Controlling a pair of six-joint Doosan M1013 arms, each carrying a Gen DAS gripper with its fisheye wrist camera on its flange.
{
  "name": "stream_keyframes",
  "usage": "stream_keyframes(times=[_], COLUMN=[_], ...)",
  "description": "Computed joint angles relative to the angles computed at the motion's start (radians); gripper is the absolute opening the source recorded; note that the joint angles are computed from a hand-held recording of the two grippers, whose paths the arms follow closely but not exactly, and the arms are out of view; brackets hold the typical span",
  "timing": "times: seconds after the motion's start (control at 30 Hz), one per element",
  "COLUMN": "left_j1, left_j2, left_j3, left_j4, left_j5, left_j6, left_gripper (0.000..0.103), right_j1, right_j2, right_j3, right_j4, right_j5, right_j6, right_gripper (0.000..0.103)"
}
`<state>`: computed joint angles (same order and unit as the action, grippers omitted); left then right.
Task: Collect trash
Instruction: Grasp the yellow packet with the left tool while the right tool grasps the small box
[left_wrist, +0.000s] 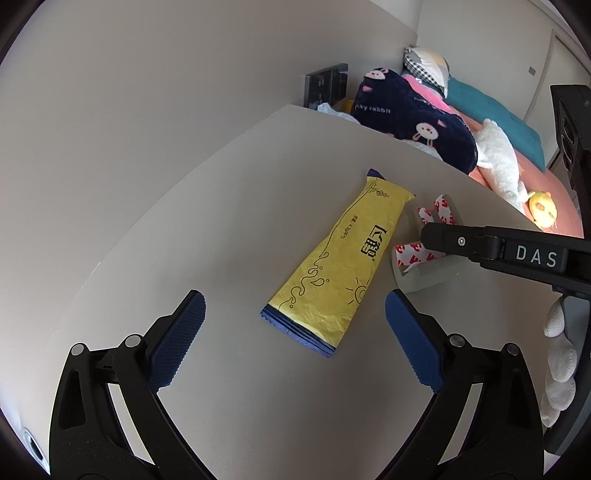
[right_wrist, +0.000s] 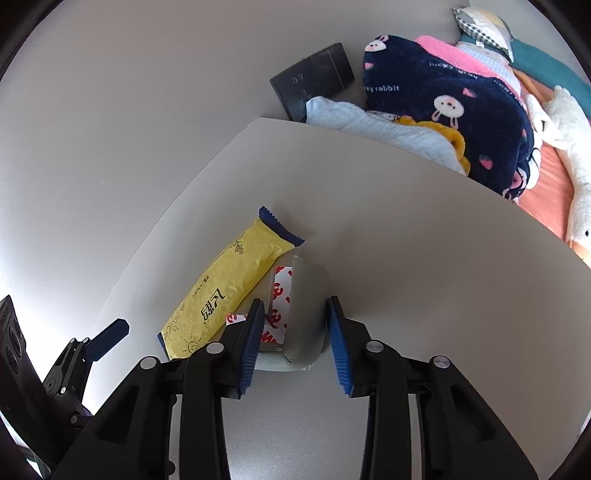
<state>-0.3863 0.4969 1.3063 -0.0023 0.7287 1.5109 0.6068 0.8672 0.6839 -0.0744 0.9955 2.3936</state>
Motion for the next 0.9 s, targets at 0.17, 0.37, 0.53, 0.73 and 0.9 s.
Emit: stream_keyframes(times=[0.17,0.37,0.53,0.73,0.9], left_j1=[-0.003,-0.006,-0.012,-0.01,-0.008], left_j2=[0.016,0.046,0.052,0.041,0.019], left_j3=[-0.019,-0.057,-0.071,-0.062,-0.039], left_j4=[-0.009,-0.013,0.022,0.008,-0.043], left_j5=[0.021,0.073,0.079,0.062,0.026], left_j6=[0.024,0.052,0.032,0.005,0.011], left_gripper=[0.095,0.084,0.06,0.023,0.01], right_j1=[0.007,0.021,0.023,0.031,0.035], right_j2=[-0.002,-0.029,-0.042,-0.061,-0.088], right_j3=[0.0,0.037,0.055,0.078,0.112], right_j4=[-0.035,-0.14,-0.163,-0.197,-0.217], right_j5=[0.001,-0.015,-0.014,-0.025,-0.04], right_j6=[0.012,0.045,0.029,0.028,0.042], right_gripper=[0.03,0.022,0.021,0.021,0.021])
